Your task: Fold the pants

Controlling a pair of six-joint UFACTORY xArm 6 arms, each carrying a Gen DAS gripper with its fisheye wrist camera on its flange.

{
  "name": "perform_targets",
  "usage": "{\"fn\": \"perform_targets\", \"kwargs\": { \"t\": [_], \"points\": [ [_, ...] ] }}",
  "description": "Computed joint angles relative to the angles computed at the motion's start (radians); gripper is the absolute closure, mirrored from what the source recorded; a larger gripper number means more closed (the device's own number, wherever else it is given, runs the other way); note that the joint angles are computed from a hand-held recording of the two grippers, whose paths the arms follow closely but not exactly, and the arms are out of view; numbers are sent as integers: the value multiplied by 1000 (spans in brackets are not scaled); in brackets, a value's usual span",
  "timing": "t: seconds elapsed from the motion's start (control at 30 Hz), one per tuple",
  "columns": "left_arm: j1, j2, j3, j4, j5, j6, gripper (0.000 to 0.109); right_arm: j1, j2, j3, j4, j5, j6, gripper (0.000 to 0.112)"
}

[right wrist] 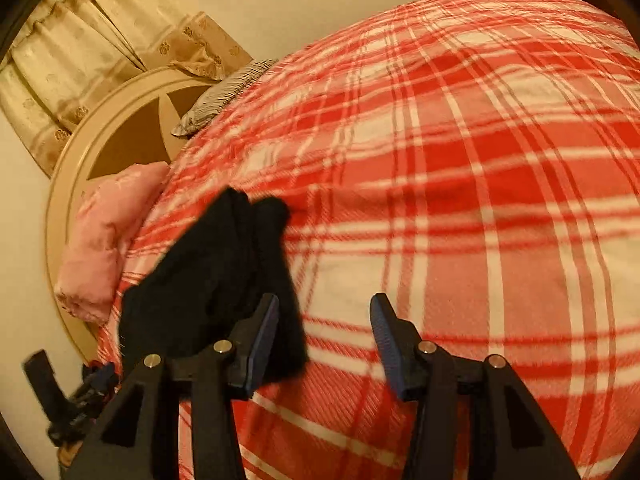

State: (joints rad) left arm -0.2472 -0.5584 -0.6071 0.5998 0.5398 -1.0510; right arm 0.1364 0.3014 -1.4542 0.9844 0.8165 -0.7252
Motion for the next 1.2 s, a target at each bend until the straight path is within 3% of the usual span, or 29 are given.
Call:
{"fn": "perform_targets", "kwargs": {
  "t": [0.33, 0.43, 0.53, 0.6, 0.67, 0.8, 0.97, 1.2],
  "points": [
    [-84, -59, -57, 126, 98, -39, 23, 8, -213, 181, 30, -34, -42, 62],
    [-122, -91, -63, 138, 139, -30, 23, 52, -352, 292, -43, -121, -37, 62],
    [-198, -137, -73, 246, 224, -93, 15, 157, -571, 488, -238, -357, -12, 62],
    [-237, -167, -74, 308, 252, -150, 9, 201, -666, 561, -240, -426, -61, 60],
    [-254, -188, -73, 337, 241, -183, 9, 231, -747, 605, -200, -431, -116, 53],
    [-315, -183, -111, 387, 276, -202, 9, 244, -818, 636, -200, -404, -121, 53],
    [-388, -171, -144, 491, 344, -278, 6, 261, -908, 706, -215, -480, -105, 53],
    [-416, -130, -171, 508, 375, -286, 6, 257, -929, 712, -184, -494, -136, 53]
  ]
}}
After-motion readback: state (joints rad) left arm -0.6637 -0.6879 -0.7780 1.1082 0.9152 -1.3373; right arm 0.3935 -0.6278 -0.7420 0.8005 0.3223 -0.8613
